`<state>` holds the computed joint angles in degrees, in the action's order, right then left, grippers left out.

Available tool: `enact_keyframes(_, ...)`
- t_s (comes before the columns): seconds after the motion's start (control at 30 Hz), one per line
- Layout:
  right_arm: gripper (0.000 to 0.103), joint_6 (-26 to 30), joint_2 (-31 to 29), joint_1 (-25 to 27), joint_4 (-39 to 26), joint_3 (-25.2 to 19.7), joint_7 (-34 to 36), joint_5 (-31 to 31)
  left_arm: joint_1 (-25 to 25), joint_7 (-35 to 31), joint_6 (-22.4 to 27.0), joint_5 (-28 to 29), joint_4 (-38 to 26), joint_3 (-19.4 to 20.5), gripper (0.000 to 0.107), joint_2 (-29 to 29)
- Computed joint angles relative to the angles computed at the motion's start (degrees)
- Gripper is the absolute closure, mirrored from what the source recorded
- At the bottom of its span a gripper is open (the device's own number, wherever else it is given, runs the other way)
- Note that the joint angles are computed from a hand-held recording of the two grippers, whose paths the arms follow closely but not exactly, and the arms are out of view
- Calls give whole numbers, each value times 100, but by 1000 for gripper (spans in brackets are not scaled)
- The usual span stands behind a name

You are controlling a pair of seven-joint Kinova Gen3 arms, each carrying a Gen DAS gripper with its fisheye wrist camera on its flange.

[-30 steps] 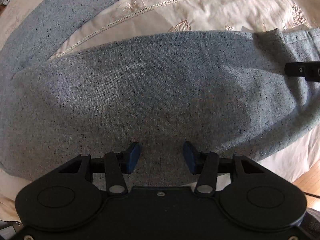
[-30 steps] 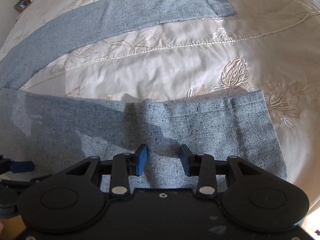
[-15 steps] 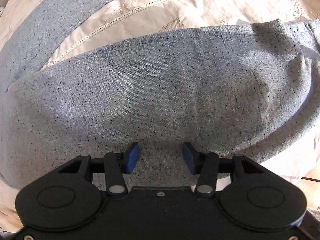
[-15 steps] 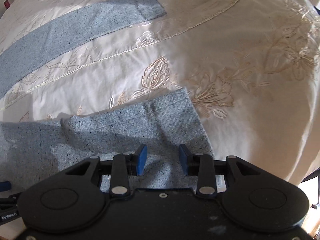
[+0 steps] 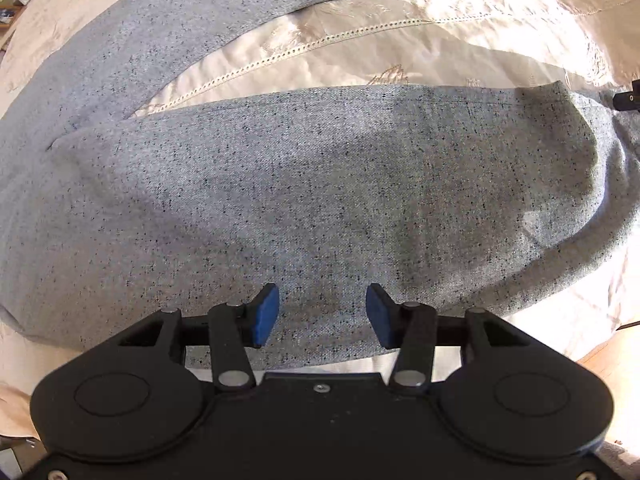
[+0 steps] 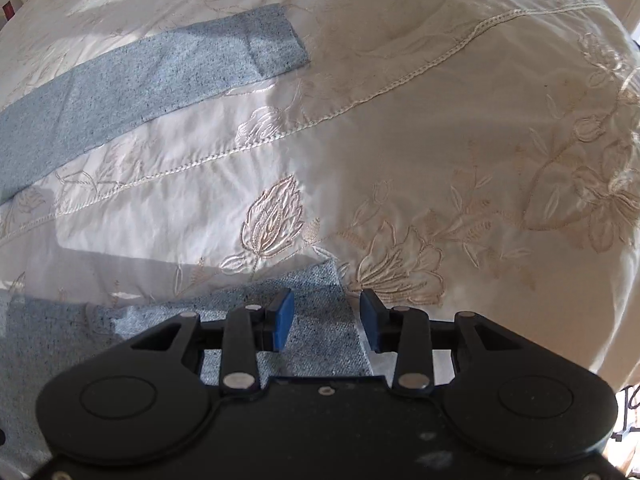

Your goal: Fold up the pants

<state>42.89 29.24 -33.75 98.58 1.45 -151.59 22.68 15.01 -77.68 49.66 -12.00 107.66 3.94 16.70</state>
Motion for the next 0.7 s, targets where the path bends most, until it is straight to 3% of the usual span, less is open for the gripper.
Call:
enact_keyframes(0.07, 64, -124, 42, 439, -14, -355, 404, -175, -34, 58, -58, 3, 80, -38, 52, -26)
enact_keyframes(0.13, 69, -246, -6, 529, 67, -436, 494, -144, -44, 132, -94, -19, 114, -63, 52, -26)
enact_keyframes(0.17, 75, -206, -41, 517, 80, -442, 477, -123, -41, 173, -96, -37, 135, -71, 52, -43)
enact_keyframes(0.2, 98, -83, -59, 425, 79, -396, 405, -30, -21, 225, -91, -52, 145, -67, 52, -51)
enact_keyframes(0.23, 100, 32, -81, 370, 102, -392, 255, 116, -16, 249, -94, -55, 149, -58, 52, -47)
enact_keyframes(0.4, 101, -37, -393, 541, 571, -672, -773, 528, 35, 240, -50, -104, 164, 4, 52, -83)
enact_keyframes(0.47, 100, -3, -504, 310, 718, -605, -1234, 883, 60, 219, -73, -143, 172, 22, 52, -108)
enact_keyframes(0.57, 84, -143, -886, -483, 1056, 76, -1933, 1045, 97, 197, -155, -197, 202, 41, 52, -150)
enact_keyframes(0.6, 72, -323, -1110, -749, 1256, 332, -2166, 1010, 116, 185, -170, -219, 210, 49, 52, -156)
enact_keyframes(0.7, 70, -542, -1589, -1545, 1713, 841, -2865, 1086, 164, 101, -176, -256, 213, 88, 52, -152)
